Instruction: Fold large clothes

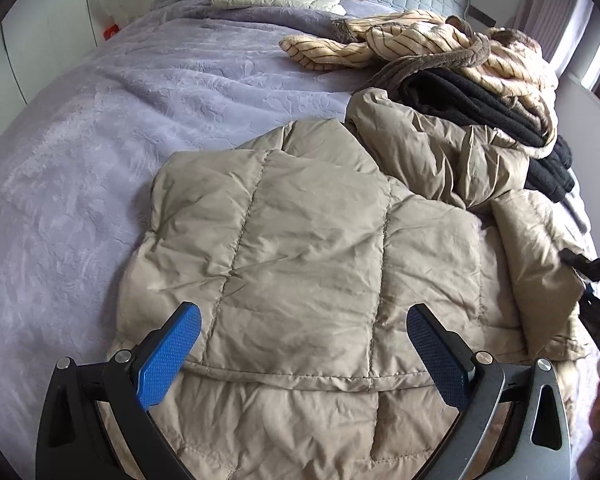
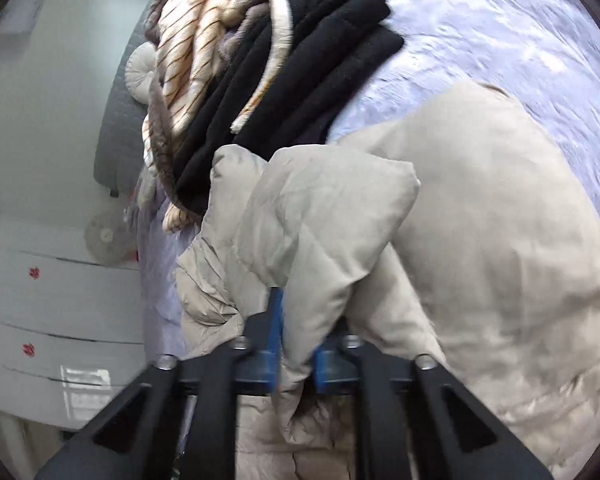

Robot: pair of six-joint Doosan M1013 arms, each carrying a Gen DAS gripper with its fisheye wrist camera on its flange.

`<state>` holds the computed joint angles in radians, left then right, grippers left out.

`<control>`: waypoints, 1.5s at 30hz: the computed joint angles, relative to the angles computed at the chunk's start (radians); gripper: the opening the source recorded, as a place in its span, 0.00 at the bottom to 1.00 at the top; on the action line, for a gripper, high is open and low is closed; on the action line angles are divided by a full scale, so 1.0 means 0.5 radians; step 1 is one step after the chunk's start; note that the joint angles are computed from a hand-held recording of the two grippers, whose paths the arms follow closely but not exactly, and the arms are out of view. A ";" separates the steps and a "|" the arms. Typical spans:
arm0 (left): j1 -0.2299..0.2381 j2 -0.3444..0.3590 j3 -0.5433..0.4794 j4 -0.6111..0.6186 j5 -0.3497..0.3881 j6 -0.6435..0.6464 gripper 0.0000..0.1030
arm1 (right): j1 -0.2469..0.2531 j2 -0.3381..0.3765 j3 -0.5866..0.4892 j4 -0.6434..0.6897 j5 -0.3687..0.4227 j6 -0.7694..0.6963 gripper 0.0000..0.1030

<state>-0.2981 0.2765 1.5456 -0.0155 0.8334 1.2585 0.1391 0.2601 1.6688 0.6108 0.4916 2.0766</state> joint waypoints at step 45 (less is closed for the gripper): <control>0.202 0.144 -0.065 -1.043 0.226 0.849 0.19 | -0.230 -0.279 0.433 0.080 0.252 -0.148 0.10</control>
